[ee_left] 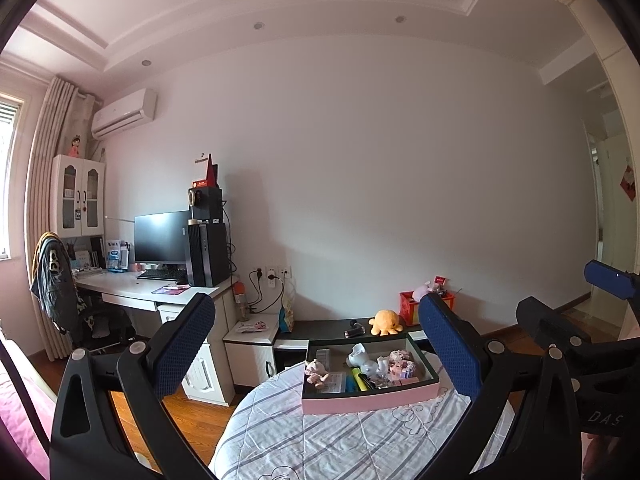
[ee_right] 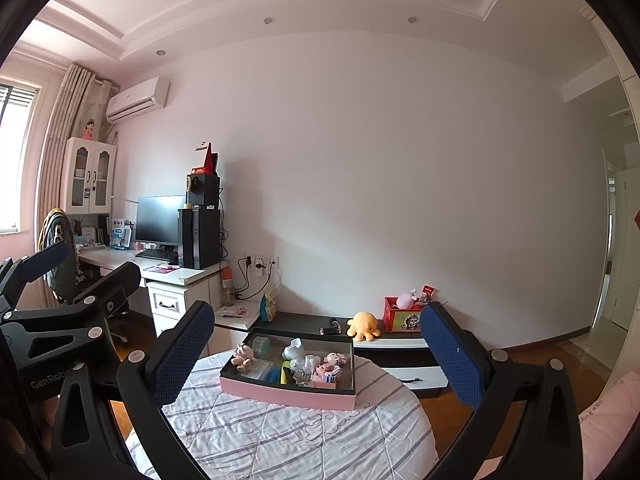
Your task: Organize rigid objects
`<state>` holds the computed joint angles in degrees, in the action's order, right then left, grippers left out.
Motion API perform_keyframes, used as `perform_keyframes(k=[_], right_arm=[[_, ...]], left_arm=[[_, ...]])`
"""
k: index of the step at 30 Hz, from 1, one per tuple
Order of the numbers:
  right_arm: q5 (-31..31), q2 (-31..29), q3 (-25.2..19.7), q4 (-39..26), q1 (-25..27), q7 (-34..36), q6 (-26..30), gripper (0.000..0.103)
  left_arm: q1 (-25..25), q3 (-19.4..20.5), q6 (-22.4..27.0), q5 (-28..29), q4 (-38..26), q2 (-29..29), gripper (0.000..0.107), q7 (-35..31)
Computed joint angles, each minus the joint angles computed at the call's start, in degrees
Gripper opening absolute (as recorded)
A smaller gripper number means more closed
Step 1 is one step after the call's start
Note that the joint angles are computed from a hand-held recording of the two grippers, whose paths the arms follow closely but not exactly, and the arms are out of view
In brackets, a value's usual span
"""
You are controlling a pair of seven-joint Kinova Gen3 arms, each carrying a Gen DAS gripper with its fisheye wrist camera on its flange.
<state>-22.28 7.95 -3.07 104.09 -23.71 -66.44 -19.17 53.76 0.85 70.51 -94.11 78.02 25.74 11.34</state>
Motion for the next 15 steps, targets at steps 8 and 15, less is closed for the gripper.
perform_keyframes(k=[8, 15], right_arm=[[-1.11, -0.15, 0.41, -0.44, -0.51, 1.07, 0.81, 0.103], [-4.02, -0.27, 0.97, -0.44, -1.49, 4.05, 0.92, 0.103]], left_arm=[[0.04, -0.01, 0.35, -0.01, 0.14, 0.08, 0.103, 0.20], [0.34, -0.03, 0.99, 0.19, 0.35, 0.18, 0.103, 0.13]])
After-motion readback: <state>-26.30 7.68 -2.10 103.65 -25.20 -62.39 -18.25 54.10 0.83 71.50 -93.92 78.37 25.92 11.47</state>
